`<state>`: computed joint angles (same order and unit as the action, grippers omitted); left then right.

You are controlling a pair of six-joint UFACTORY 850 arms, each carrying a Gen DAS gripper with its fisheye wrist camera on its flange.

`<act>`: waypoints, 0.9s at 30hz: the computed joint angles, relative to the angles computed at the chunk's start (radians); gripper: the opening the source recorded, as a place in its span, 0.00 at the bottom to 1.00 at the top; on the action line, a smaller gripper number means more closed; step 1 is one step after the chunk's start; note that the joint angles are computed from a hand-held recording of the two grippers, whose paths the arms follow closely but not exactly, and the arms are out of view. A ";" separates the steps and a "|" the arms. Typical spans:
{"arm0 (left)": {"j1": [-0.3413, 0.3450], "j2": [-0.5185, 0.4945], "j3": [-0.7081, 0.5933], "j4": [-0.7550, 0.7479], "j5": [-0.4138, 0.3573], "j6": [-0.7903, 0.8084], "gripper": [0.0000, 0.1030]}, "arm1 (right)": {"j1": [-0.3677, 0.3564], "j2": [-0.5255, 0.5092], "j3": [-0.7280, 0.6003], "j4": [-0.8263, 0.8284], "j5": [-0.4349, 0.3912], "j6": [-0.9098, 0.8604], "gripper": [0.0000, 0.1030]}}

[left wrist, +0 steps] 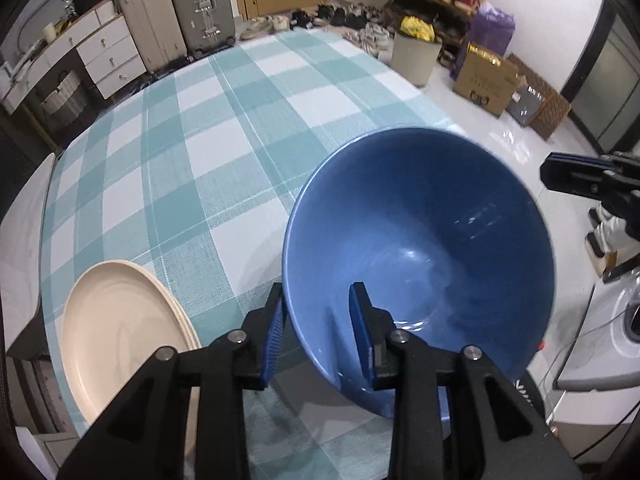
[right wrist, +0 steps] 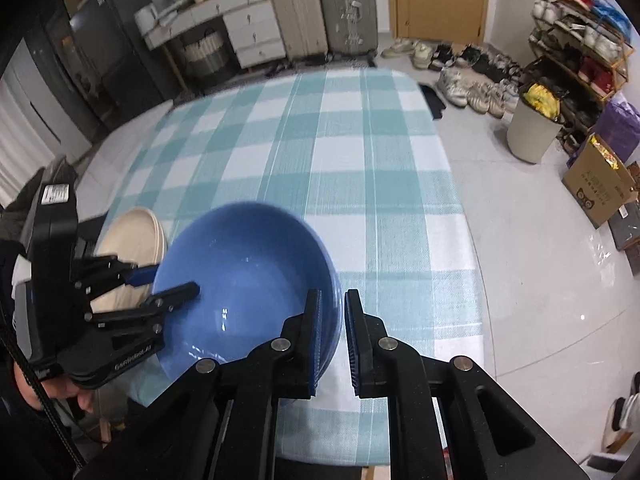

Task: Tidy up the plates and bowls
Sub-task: 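Lower the bowl into the nested blue bowls and open both grippers, then pull both grippers back from the three nested blue bowls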

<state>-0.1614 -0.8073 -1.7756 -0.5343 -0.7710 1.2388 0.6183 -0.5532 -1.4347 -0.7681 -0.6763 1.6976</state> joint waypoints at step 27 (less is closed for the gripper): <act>0.212 0.343 0.504 -1.273 0.181 0.913 1.00 | 0.323 -0.046 0.099 -0.894 -0.435 0.776 1.00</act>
<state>0.0502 -0.4645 -1.2712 -1.8072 -0.5896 2.1515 0.9414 -0.5989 -1.3360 -1.6617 -1.1113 2.4741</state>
